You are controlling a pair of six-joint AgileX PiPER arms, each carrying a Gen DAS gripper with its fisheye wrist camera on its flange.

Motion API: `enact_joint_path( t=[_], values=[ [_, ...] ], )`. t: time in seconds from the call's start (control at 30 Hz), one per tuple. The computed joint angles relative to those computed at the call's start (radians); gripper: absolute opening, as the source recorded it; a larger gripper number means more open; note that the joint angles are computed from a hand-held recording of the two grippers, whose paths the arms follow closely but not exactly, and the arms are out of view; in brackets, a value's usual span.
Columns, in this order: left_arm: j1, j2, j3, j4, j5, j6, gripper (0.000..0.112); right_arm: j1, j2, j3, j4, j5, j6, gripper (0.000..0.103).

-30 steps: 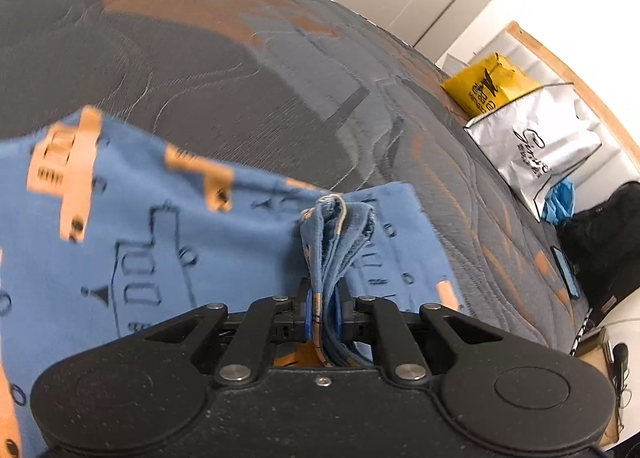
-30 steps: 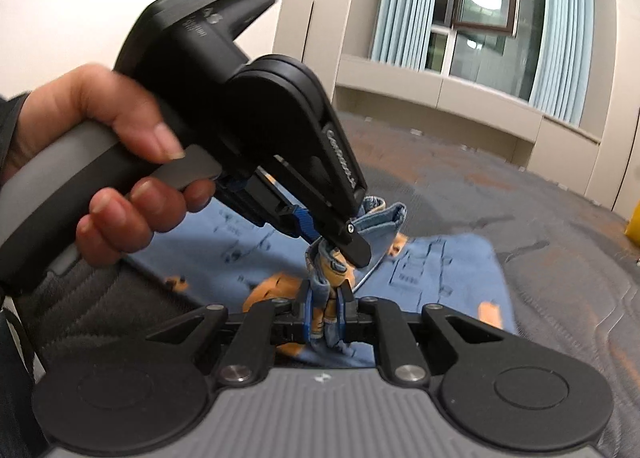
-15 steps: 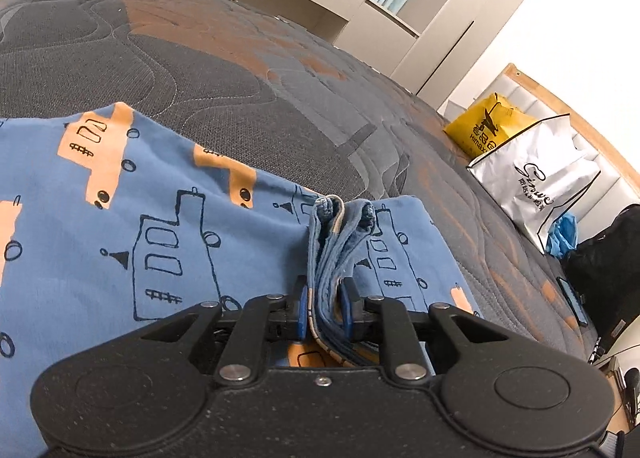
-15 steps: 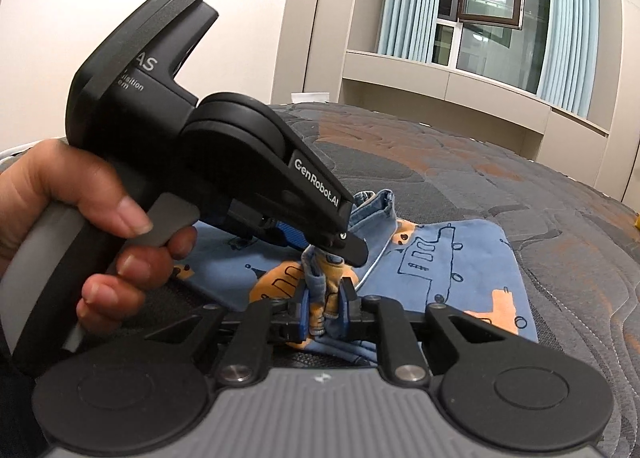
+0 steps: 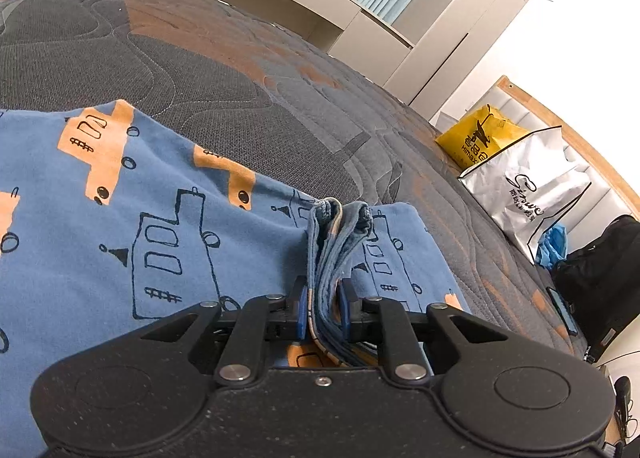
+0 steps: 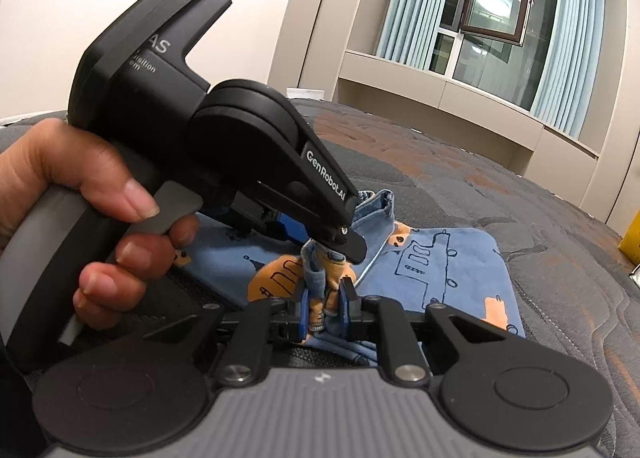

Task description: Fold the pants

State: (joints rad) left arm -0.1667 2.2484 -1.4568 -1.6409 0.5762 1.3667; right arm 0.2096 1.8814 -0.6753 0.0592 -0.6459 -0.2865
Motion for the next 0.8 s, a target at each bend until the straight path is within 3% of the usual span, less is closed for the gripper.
enact_joint_path(
  t=[0.2, 0.47, 0.67, 0.8],
  values=[
    [-0.014, -0.033, 0.017, 0.01, -0.031, -0.034, 0.011, 0.009, 0.005, 0.015, 0.041, -0.038, -0.03, 0.017],
    [-0.014, -0.132, 0.082, 0.015, -0.059, 0.011, 0.01, 0.055, 0.008, 0.084, 0.114, -0.215, -0.079, 0.016],
    [0.074, -0.206, 0.139, 0.061, -0.055, 0.012, 0.01, 0.123, -0.018, 0.044, 0.057, -0.154, -0.04, 0.016],
    [0.154, -0.221, 0.16, 0.066, -0.054, 0.015, 0.01, 0.167, 0.001, -0.044, -0.024, -0.068, 0.047, 0.016]
  ],
)
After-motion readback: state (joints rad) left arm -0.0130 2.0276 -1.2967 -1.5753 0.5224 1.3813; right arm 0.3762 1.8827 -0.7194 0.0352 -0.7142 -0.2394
